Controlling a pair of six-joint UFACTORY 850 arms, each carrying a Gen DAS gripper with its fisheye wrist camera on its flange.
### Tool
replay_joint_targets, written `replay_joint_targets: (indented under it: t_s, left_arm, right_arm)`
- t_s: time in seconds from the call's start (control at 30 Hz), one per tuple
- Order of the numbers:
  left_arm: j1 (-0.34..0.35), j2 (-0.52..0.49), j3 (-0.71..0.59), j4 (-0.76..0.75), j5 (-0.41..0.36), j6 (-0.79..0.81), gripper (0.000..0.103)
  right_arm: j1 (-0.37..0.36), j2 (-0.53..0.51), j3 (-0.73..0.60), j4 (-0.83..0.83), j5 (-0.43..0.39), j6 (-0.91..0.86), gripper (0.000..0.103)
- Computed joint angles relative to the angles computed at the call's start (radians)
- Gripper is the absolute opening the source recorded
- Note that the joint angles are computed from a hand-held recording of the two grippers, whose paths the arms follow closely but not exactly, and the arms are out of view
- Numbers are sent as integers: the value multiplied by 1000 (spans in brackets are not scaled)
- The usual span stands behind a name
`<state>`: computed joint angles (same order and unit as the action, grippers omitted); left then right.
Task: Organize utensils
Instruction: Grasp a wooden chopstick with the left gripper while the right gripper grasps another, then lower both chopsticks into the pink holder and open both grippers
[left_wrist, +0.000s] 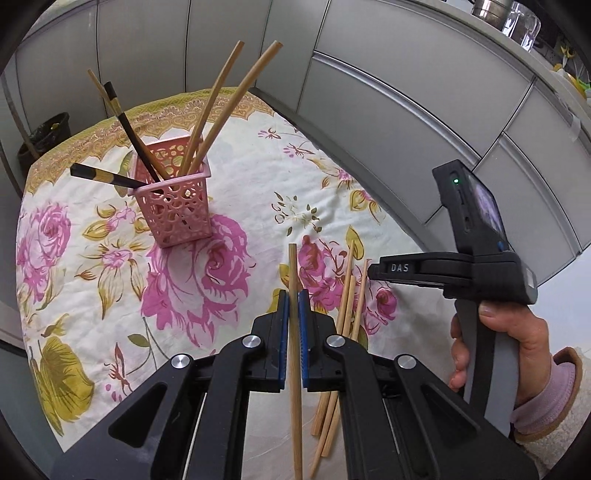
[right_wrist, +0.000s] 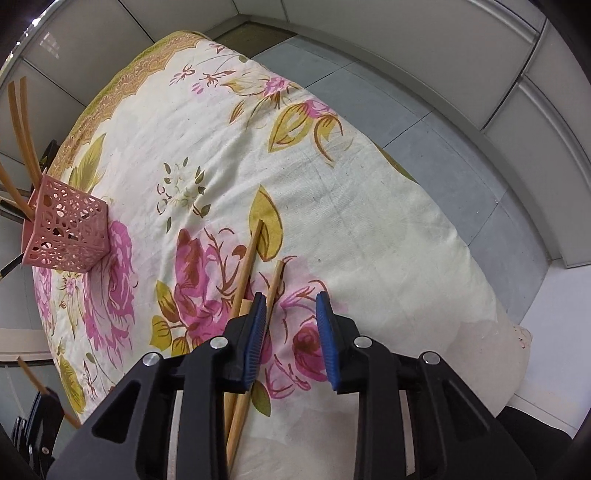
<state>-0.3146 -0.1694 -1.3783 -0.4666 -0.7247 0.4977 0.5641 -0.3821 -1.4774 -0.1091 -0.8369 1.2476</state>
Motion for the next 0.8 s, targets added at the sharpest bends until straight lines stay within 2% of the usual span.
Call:
replay_joint_targets:
  t_s: [0.13,0.2,0.23,0.3,0.33,0.47,0.53,0.63,0.8]
  left_arm:
    - [22,35,21,-33,0,27,4]
    - [32,44,25,-44,5,30,4]
    - [34,47,27,-46,12,27,4]
    - [37,58,35,-45,33,14,4]
    - [37,65,42,-46,47,8,4]
    - [20,115,90,-7,134,-60,4]
    - [6,150,117,25,177,-105,4]
    - [-1,203,159,2,221,-125,4]
    - [-36,278,200,101,268,-248,4]
  right_arm:
    - [-6,-35,-28,22,-14,-6,28]
    - [5,-55,-54,-28,-40,29,28]
    - [11,-66,-68,-55,-54,45,24]
    - [25,-83,-89,-115,-88,78,8]
    - [32,-75,-74,-146,-68,97,7]
    - [64,14,59,-275,70,223,5]
    - [92,67,111,-374,99,295,5]
    - [149,147,165,-539,97,384,5]
    - [225,239,192,-729,70,472,5]
